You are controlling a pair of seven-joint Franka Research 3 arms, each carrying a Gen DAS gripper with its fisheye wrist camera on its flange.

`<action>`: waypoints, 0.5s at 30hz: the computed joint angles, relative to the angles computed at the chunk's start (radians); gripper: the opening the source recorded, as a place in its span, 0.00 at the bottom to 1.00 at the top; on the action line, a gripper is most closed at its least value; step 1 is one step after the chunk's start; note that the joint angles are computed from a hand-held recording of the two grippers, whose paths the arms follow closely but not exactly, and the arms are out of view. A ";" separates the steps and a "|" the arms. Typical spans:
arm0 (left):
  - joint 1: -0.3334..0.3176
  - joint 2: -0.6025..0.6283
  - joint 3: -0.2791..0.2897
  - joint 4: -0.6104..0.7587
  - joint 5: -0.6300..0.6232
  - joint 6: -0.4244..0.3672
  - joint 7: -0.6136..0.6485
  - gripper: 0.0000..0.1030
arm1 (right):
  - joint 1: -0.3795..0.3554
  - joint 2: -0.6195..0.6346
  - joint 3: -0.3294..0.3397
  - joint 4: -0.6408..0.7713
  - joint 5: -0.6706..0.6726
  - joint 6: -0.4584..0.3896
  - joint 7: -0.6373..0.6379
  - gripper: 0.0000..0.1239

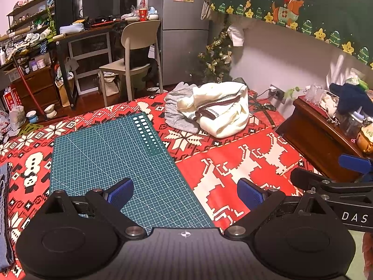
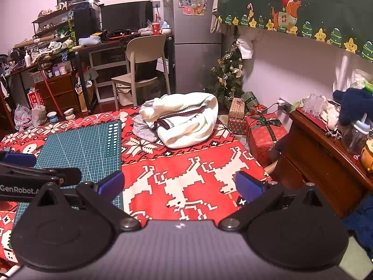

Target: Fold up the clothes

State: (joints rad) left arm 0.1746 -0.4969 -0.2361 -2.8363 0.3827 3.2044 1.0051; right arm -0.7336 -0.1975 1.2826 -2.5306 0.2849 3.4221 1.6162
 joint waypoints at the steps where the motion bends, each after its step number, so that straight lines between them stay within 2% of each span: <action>1: 0.001 0.000 -0.001 -0.001 0.000 0.001 0.000 0.93 | -0.001 0.000 0.000 0.001 -0.001 0.000 0.000 0.83; 6: 0.007 -0.002 -0.008 0.000 -0.001 0.000 -0.003 0.93 | 0.018 0.011 -0.015 -0.001 0.007 0.008 -0.021 0.83; 15: 0.007 0.003 -0.008 0.005 0.000 -0.004 -0.005 0.93 | 0.013 0.024 -0.001 0.005 0.050 0.008 -0.065 0.83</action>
